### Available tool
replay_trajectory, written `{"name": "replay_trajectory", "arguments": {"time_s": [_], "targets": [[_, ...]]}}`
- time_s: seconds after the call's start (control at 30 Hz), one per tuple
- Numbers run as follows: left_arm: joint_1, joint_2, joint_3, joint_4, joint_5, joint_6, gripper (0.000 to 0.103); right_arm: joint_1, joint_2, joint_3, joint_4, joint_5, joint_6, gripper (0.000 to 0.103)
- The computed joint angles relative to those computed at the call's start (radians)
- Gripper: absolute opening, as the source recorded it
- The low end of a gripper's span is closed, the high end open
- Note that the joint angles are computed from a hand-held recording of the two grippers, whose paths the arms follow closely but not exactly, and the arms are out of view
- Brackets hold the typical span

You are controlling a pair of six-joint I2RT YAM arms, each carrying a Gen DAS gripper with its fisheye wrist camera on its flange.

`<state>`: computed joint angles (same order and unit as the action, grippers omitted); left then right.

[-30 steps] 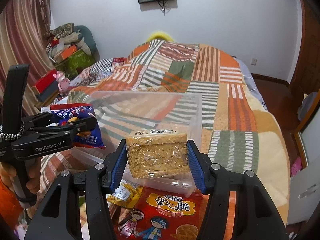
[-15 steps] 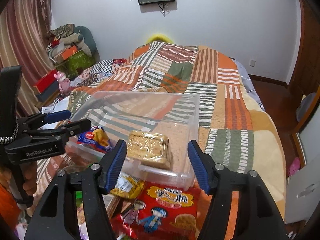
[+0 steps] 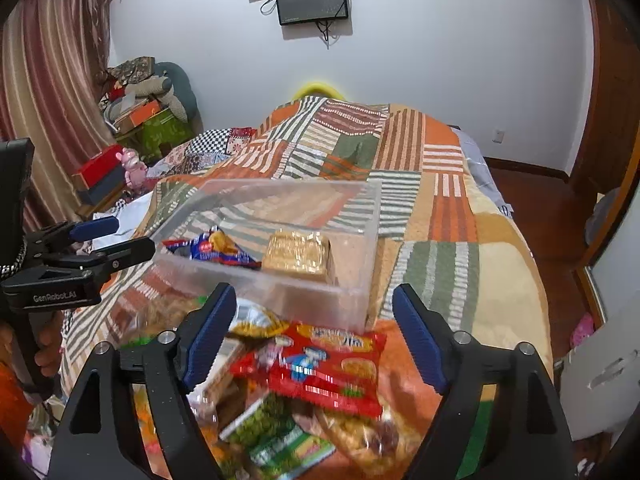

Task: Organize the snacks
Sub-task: 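Withdraw both grippers from the clear box toward the snack pile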

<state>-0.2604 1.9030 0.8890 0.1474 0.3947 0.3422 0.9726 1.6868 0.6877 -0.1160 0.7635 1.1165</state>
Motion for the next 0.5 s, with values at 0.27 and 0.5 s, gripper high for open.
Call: {"name": "replay_trajectory", "arguments": {"time_s": [0.27,0.5], "targets": [[-0.014,0.076,-0.019,0.014,-0.048,0.031,0.093,-0.012,0.088,-0.009,0.054,-0.074,0.036,0.085],[0.050,0.130,0.001,-0.022,-0.010,0.060,0.093,0.003,0.130,-0.033,0.098,-0.114,0.078,0.085]]}}
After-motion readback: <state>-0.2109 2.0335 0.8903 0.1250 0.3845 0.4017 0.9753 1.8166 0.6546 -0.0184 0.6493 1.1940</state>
